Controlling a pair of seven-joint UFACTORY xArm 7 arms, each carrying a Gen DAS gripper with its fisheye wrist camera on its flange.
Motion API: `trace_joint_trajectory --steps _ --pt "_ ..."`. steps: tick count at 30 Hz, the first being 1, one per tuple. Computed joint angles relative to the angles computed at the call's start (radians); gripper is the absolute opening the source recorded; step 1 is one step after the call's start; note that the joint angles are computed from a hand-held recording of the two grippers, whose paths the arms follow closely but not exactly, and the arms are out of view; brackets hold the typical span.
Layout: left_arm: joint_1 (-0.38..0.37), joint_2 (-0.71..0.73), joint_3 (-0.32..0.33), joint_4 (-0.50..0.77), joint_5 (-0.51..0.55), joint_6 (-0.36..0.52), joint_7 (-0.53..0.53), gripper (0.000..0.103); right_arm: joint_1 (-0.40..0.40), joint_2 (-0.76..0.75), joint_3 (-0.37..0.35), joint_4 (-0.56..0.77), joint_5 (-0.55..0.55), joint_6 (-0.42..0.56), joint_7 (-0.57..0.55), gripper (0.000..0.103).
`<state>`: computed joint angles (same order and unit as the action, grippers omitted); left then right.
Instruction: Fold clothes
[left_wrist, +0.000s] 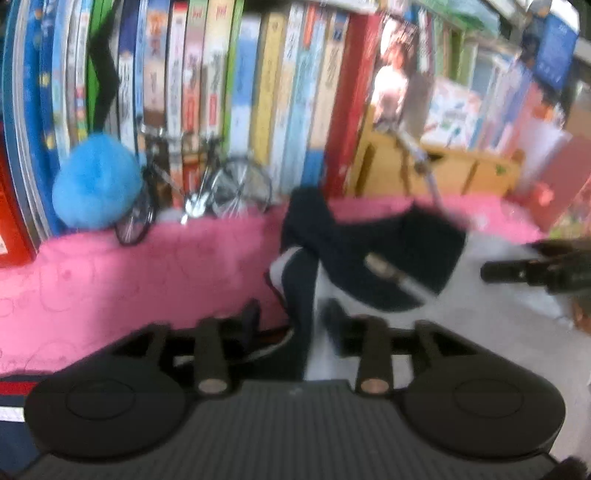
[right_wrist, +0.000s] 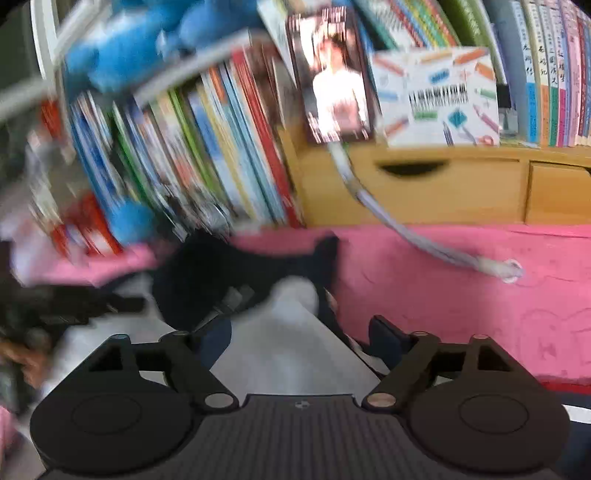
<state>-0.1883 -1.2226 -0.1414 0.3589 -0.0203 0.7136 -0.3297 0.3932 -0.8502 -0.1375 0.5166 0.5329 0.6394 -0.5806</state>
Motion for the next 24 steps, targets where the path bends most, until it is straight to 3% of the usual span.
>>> trace_joint_trajectory --steps 1,2,3,5,6,9,11,13,15,18,21,24 --pt "0.005 0.004 -0.008 -0.005 0.003 -0.009 -0.005 0.049 -0.011 0.012 0.028 -0.012 -0.019 -0.021 0.006 0.079" --pt "0.009 0.008 -0.016 -0.01 0.007 -0.018 -0.01 0.033 -0.021 0.024 0.056 -0.024 -0.041 -0.043 0.014 0.059" --pt "0.013 0.011 -0.024 -0.014 0.013 -0.028 -0.016 0.006 -0.022 0.03 0.077 -0.035 -0.058 -0.072 0.018 0.036" --pt "0.027 -0.009 -0.045 -0.017 0.049 -0.092 -0.006 0.006 0.009 0.009 0.108 -0.064 -0.076 -0.183 -0.001 0.018" --pt "0.053 0.002 -0.064 -0.01 0.072 -0.132 -0.011 0.006 0.025 -0.002 0.125 -0.079 -0.093 -0.246 -0.005 0.016" --pt "0.128 0.075 -0.096 0.019 0.118 -0.197 -0.043 0.008 0.055 0.039 0.177 -0.111 -0.096 -0.486 -0.033 0.017" --pt "0.152 0.142 -0.1 0.052 0.132 -0.159 -0.057 0.013 0.053 0.123 0.165 -0.075 -0.167 -0.495 0.012 0.028" --pt "0.152 0.168 -0.096 0.074 0.134 -0.105 -0.079 0.015 0.017 0.167 0.175 -0.03 -0.2 -0.405 0.069 0.039" --pt "0.119 0.092 -0.073 0.045 0.129 -0.118 -0.087 0.017 -0.03 0.131 0.194 -0.017 -0.246 -0.324 0.141 0.06" --pt "0.08 -0.04 -0.058 0.053 0.106 -0.064 -0.107 0.024 0.064 -0.07 0.06 -0.075 -0.218 -0.258 0.097 0.077" --pt "0.034 -0.163 -0.072 0.071 0.065 -0.004 -0.133 0.03 0.075 -0.298 -0.044 -0.111 -0.185 -0.071 0.076 0.078" --pt "-0.029 -0.229 -0.146 0.092 0.015 0.049 -0.178 0.041 -0.022 -0.467 -0.066 -0.142 -0.186 0.108 0.108 0.078"
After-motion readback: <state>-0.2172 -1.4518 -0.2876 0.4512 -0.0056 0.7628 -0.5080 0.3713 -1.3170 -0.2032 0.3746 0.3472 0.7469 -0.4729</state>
